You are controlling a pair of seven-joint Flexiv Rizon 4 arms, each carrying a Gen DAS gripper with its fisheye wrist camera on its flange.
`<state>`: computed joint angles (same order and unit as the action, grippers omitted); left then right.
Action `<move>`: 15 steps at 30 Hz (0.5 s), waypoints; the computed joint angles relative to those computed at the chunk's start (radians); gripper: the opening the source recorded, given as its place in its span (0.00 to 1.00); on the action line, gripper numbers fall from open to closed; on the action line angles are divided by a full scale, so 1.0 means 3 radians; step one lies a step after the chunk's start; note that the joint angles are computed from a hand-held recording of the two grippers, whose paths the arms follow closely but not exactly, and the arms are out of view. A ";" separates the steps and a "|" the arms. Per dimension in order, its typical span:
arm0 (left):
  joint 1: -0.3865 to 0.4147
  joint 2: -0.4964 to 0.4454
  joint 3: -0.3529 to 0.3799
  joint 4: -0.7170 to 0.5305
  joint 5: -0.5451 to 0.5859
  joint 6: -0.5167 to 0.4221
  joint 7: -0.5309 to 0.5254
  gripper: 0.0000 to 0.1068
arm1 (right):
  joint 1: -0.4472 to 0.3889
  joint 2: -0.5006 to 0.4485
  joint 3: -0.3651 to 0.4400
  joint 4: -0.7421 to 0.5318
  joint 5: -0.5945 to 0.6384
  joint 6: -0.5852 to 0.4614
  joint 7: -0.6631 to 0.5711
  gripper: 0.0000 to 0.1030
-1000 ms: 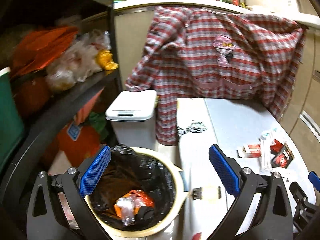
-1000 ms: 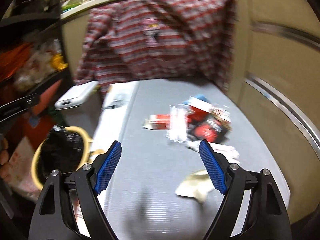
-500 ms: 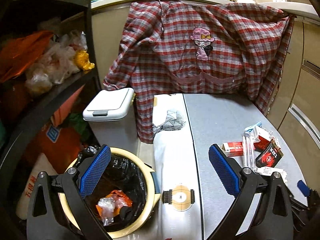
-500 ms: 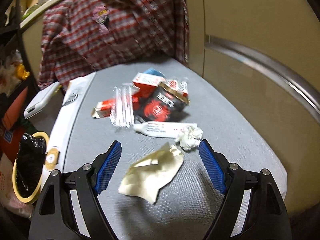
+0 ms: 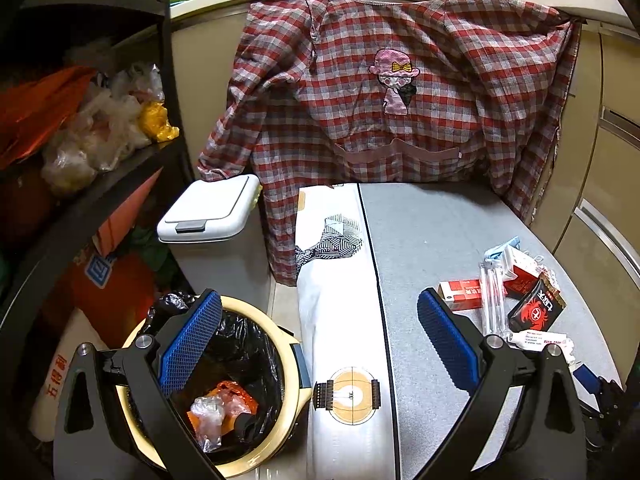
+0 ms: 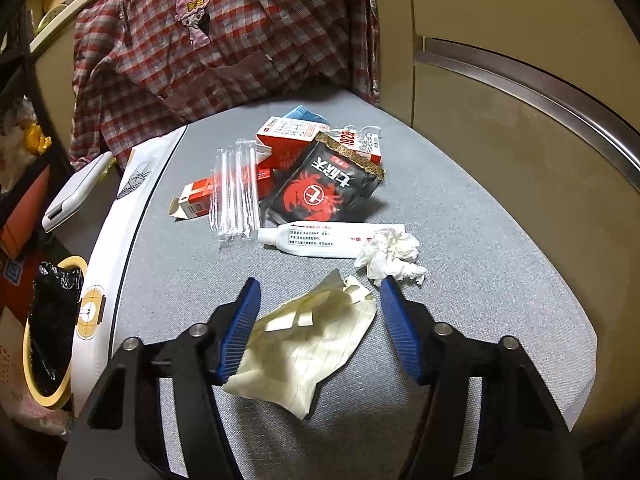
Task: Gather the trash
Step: 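Move both open tools back over the remaining trash on the table, then grasp the beige paper with the right tool while the left tool grasps the clear straws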
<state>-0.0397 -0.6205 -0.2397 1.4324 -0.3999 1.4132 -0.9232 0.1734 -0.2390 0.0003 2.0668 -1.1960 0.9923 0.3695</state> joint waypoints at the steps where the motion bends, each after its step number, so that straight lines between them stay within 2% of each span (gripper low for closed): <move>1: -0.0003 -0.0001 0.0006 -0.0003 0.0003 -0.0005 -0.0004 0.89 | -0.0003 -0.0009 -0.0001 -0.0009 -0.0001 0.0014 -0.0019 0.44; 2: -0.0003 -0.0001 0.0007 -0.0002 0.0007 -0.0001 -0.0002 0.89 | -0.0010 -0.0018 -0.0005 -0.0014 -0.0016 0.0048 -0.0041 0.34; 4: 0.0009 -0.0002 -0.0011 0.0001 0.0001 0.0005 0.0009 0.89 | -0.0026 -0.0030 -0.0028 -0.0011 -0.0122 0.0144 -0.0027 0.22; 6: 0.0011 -0.0004 -0.0016 0.0000 -0.0003 0.0009 0.0009 0.89 | -0.0018 -0.0024 -0.0040 -0.0010 -0.0234 0.0130 0.0012 0.20; 8: 0.0022 -0.0007 -0.0038 0.0006 -0.0014 0.0031 0.0018 0.89 | -0.0004 0.0000 -0.0042 -0.0010 -0.0394 0.0056 0.0069 0.13; 15: 0.0029 -0.0003 -0.0079 0.0052 -0.0015 0.0123 0.0038 0.89 | -0.0034 0.0084 0.0018 0.0007 -0.0652 -0.0165 0.0212 0.12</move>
